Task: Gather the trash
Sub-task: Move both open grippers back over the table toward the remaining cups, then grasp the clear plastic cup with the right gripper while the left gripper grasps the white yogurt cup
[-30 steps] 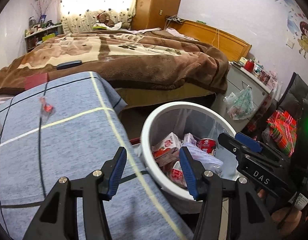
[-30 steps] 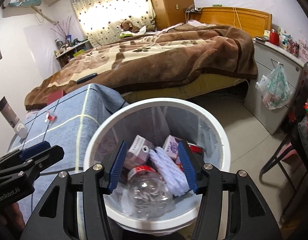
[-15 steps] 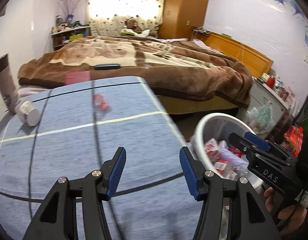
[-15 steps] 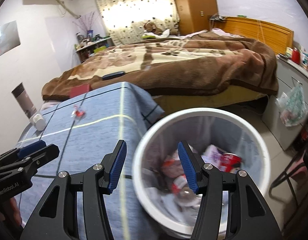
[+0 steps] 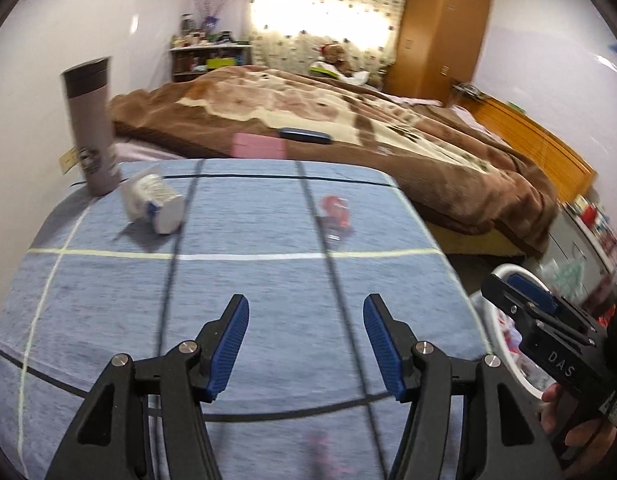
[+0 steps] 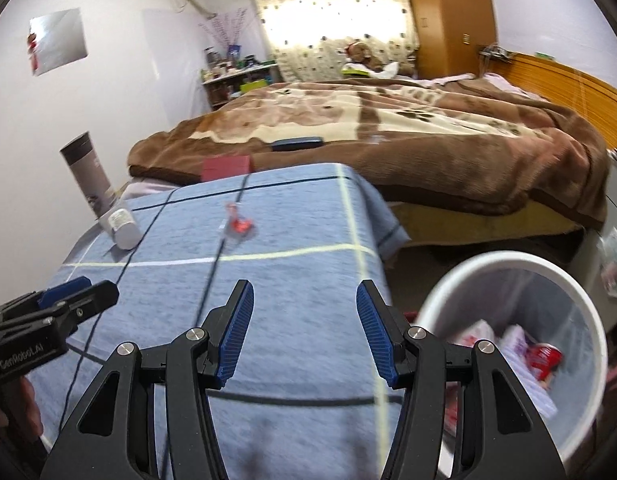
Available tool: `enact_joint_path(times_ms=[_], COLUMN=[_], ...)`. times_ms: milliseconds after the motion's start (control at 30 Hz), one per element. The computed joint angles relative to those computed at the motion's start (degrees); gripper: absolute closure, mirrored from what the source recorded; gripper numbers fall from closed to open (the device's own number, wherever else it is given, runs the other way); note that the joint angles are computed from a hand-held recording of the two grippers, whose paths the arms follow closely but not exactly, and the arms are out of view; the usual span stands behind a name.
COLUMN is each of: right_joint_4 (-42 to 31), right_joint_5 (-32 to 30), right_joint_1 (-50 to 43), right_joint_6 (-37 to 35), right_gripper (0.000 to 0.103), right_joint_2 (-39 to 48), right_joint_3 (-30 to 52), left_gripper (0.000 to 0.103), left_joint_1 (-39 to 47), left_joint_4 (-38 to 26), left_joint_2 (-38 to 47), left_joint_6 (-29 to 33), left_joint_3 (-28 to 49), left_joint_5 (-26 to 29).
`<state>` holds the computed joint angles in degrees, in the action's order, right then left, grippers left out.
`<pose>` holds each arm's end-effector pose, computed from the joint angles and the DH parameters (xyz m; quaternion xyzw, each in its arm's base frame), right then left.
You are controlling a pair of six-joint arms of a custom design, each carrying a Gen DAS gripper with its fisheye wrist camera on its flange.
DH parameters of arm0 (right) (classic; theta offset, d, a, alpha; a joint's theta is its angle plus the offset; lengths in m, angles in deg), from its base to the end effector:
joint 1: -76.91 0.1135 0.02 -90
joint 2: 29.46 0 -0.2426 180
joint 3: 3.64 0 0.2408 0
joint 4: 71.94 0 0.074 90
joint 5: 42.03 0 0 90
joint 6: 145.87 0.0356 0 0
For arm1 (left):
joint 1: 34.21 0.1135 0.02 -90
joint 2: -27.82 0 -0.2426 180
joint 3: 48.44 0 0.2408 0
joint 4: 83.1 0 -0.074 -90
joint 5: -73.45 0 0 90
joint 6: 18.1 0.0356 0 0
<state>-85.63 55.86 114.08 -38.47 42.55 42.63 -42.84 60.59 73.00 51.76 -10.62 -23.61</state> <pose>0.1993 0.1450 0.1703 -0.1259 0.8937 0.1400 0.4072 0.1657 -0.0207 0.1792 -0.1161 0.9106 -0.0427 0.3944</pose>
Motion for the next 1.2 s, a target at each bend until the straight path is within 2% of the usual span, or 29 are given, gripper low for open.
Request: enact_joint_path(times_ms=[267,433,533,633,933,1200], right_joint_4=[1.9,0.9,-0.4,-0.4,-3.9,-5.4], right_joint_5=[-3.7,-1.4,-1.8,-2.3,-3.6,-2.2], right_joint_1=[0.8,2.7,3.2,3.6,3.8,4.6], right_joint_6=[-1.0,-1.6,-1.2,0.0,3.7,3.7], right_gripper=[0.048,0.048,0.048,0.048,0.048,0.048], right_joint_2=[12.6,20.2,24.8,27.9,35.8,38.9], right_joint_3=[8.4,15.6,20.1,22.9,30.9,34.9], left_gripper=[0.036,0.035,0.034,0.032,0.030,0.030], left_joint_1=[19.6,27.5,30.0,33.5,35.4,33.6], left_joint_4=[4.7,9.5,12.3,14.3,18.4,18.2], left_joint_2=[6.6,13.8,18.6,23.9,38.4,49.2], left_joint_6=[9.1,12.4,13.5,13.6,12.0,10.9], left_joint_3=[0.2,2.1,3.9,6.1,15.8,24.0], left_joint_5=[10.0,14.5,14.8,17.6,19.0,14.6])
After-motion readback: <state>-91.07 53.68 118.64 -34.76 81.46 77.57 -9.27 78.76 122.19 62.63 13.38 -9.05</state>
